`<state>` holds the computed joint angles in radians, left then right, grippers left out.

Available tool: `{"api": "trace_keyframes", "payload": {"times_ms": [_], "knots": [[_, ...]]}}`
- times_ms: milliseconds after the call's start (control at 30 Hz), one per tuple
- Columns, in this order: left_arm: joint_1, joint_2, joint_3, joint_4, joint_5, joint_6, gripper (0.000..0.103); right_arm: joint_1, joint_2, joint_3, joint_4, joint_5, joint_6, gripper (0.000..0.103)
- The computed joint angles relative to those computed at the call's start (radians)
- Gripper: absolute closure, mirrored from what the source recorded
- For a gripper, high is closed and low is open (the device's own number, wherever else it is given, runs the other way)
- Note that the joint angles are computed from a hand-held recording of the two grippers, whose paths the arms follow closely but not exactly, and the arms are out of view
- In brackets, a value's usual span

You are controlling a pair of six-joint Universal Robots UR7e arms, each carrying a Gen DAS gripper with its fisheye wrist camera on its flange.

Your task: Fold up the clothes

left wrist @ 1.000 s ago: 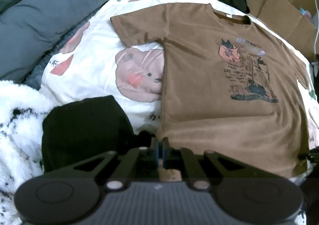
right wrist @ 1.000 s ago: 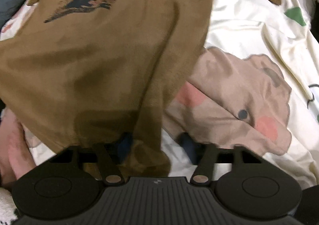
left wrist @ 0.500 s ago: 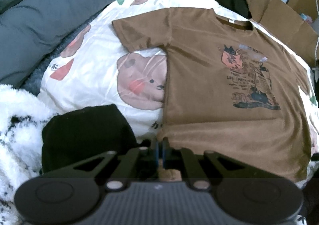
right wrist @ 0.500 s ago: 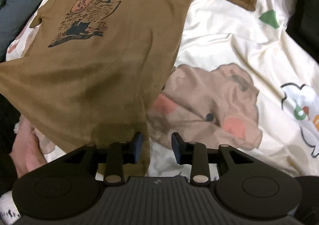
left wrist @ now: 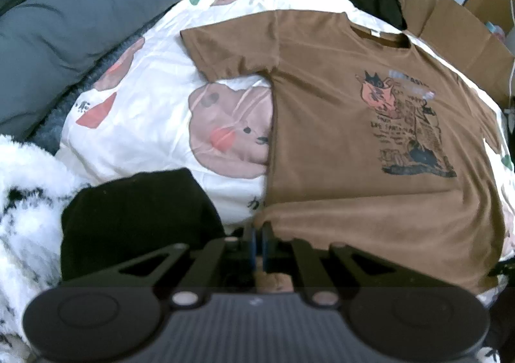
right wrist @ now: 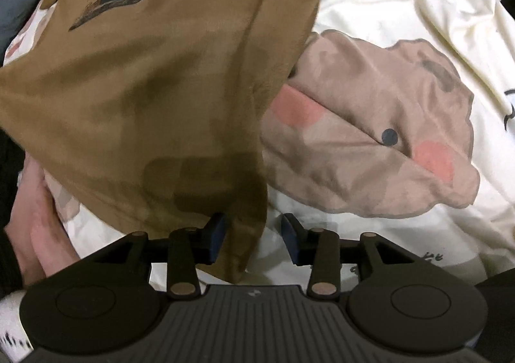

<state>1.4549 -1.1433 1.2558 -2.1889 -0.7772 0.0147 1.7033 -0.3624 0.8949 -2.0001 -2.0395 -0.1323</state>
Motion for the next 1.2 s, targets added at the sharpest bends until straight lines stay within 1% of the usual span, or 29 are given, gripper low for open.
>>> {"api": "trace_keyframes", "payload": {"times_ms": [67,167,267,333,467,633,767,900,933,967,1000,1033,1100,1200], "knots": [[0.000,0.003,-0.008,-0.018,0.004,0.010,0.099,-0.005,-0.011,0.007,-0.009,0.050,-0.001,0.058],[0.000,0.018,-0.037,-0.019,0.011,0.031,0.099,-0.002,-0.030,0.022,-0.018,0.090,-0.007,0.058],[0.002,0.039,-0.071,-0.020,0.015,0.048,0.099,0.005,-0.047,0.040,-0.039,0.085,0.010,0.057],[0.004,0.056,-0.097,-0.026,0.018,0.061,0.099,0.005,-0.046,0.037,-0.035,0.079,0.027,0.057],[0.010,0.095,-0.151,-0.038,0.026,0.083,0.099,0.004,-0.056,0.063,-0.018,0.047,0.030,0.057],[0.022,0.143,-0.210,-0.038,0.029,0.093,0.099,0.004,-0.052,0.084,-0.034,0.065,0.035,0.057],[0.032,0.166,-0.235,-0.037,0.029,0.098,0.099,0.012,-0.029,0.073,-0.044,0.073,0.024,0.057],[0.042,0.173,-0.242,-0.039,0.020,0.093,0.099,0.027,0.023,0.024,-0.043,0.055,-0.004,0.058],[0.043,0.173,-0.241,-0.038,0.017,0.092,0.099,0.031,0.029,0.018,-0.042,0.052,-0.022,0.067],[0.044,0.168,-0.236,-0.036,0.014,0.089,0.099,0.033,0.029,0.016,-0.038,0.049,-0.032,0.086],[0.044,0.158,-0.222,-0.035,0.008,0.086,0.099,0.034,0.028,0.016,-0.035,0.047,-0.040,0.094],[0.044,0.151,-0.213,-0.033,0.004,0.083,0.099,0.034,0.025,0.011,-0.024,0.053,-0.042,0.099],[0.043,0.123,-0.182,-0.019,-0.011,0.071,0.099,0.033,0.015,0.006,-0.005,0.065,-0.045,0.099],[0.039,0.081,-0.131,-0.007,-0.030,0.050,0.099,0.034,-0.020,0.017,0.028,0.071,-0.075,0.100]]}}
